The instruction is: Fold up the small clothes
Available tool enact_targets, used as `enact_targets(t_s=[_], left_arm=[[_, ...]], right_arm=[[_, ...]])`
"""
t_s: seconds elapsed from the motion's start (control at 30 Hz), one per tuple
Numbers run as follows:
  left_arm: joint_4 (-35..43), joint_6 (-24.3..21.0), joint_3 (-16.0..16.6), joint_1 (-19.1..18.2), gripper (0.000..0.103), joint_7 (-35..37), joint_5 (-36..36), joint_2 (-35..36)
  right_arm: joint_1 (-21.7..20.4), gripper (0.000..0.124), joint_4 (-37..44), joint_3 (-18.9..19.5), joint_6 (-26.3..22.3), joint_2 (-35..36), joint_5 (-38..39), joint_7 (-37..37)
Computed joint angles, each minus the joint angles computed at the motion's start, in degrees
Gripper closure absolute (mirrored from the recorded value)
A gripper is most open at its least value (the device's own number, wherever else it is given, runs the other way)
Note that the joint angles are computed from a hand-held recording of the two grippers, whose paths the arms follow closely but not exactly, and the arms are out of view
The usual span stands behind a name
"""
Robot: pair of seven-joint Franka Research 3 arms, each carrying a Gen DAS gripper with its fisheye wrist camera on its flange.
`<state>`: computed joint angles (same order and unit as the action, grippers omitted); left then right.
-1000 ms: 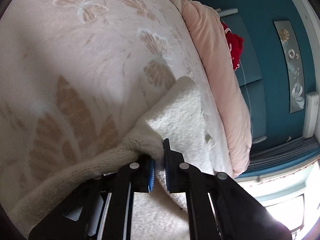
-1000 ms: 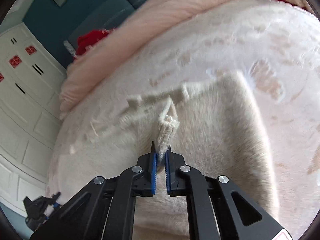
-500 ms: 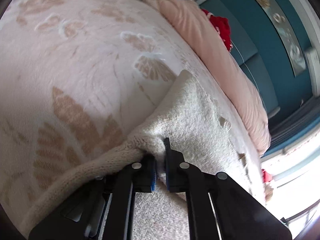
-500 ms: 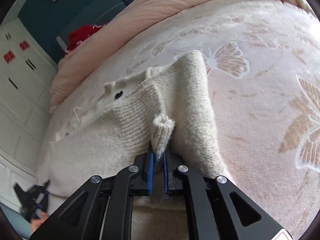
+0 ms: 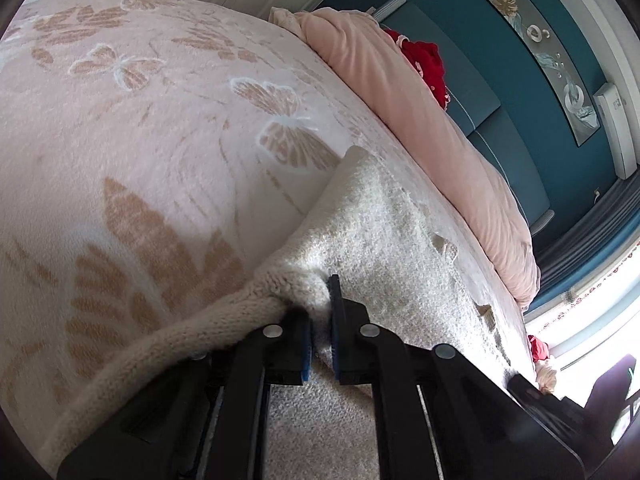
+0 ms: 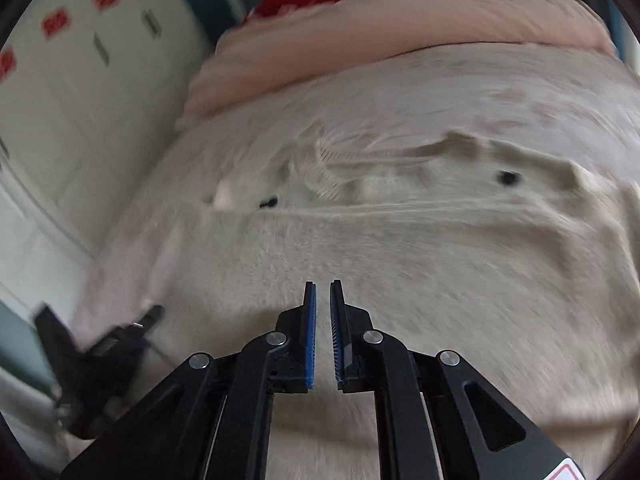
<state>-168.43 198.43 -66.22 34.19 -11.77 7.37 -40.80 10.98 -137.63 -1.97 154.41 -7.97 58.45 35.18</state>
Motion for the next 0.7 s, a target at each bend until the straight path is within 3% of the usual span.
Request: enact_targets(t_s=[0.03,0.1,0.13,0.17,0.23,0.3,0.37,0.43,0.47,0.53,0.57,0.63,0.67,0.7], left_arm=[[-0.2,0.7,-0.6,0.5,0.095,-0.2,-0.2,-0.4],[-0.1,1.2,-1.7,1.3,0.095,-0.3,-0.4,-0.9],[0.0,0.8,-2.3,1.5,0.095,-0.4,-0.5,-1.5],[0.1,0.6,-2.8,1.7,0.095,-0.7,-0.5,-1.9],[0.4,0.2,-3.1,2.1,0.095,-1.0,0.0,-2.3],[0.5,0.1,-3.1,2.2,0.095,-1.4,0.6,-2.4],[0.3,0.8,-3.5,2.5,0.095,-2.0,0.7,-2.7],[0.2,1.0,-3.6,2.6,0.095,-2.3,0.9,-2.8],[0.2,1.1,-3.7,2.8,0.095,-2.4,0.9,-2.8],[0.2,1.3,-3.9,3.0,0.095,-2.5,1.1,-2.9],[0.2,1.3,-4.0,3.2,0.095,-2.6,1.1,-2.9],[0.3,1.2,-4.2,3.4,0.095,-2.6,1.3,-3.1],[0.4,1.1,-4.2,3.3,0.095,-2.6,1.4,-3.1],[0.3,1.0,-4.1,3.3,0.095,-2.7,1.4,-3.2]], right_arm=[[-0.6,0.124,1.7,1.4,2.7,3.3,-3.4,1.4],[-1.3,0.124,3.9,-0.1,0.5,5.5,0.2,2.2],[-1.8,0.124,3.8,0.0,2.0,5.1,-0.3,6.1],[-1.9,0.116,3.0,0.4,4.0,3.6,0.8,8.0],[-0.8,0.115,2.1,0.6,1.9,1.3,2.9,3.6],[0.5,0.116,1.7,2.5,3.7,1.9,-3.8,3.9],[0.2,0.124,2.4,3.7,6.6,4.7,-11.7,8.4],[-0.4,0.124,4.8,1.4,2.9,6.0,-7.4,7.5],[-1.2,0.122,4.2,1.1,4.3,4.8,-6.3,9.4],[-2.0,0.114,1.7,-2.5,2.3,0.3,2.6,2.7],[-3.4,0.115,-0.2,-2.9,2.8,-1.7,3.5,0.8],[-6.4,0.115,-2.1,-2.8,7.5,-0.8,-4.3,5.3],[-8.3,0.124,-1.8,-3.6,7.3,1.4,-6.2,6.6],[-8.3,0.124,-0.5,-6.1,4.0,2.2,-4.0,5.6]])
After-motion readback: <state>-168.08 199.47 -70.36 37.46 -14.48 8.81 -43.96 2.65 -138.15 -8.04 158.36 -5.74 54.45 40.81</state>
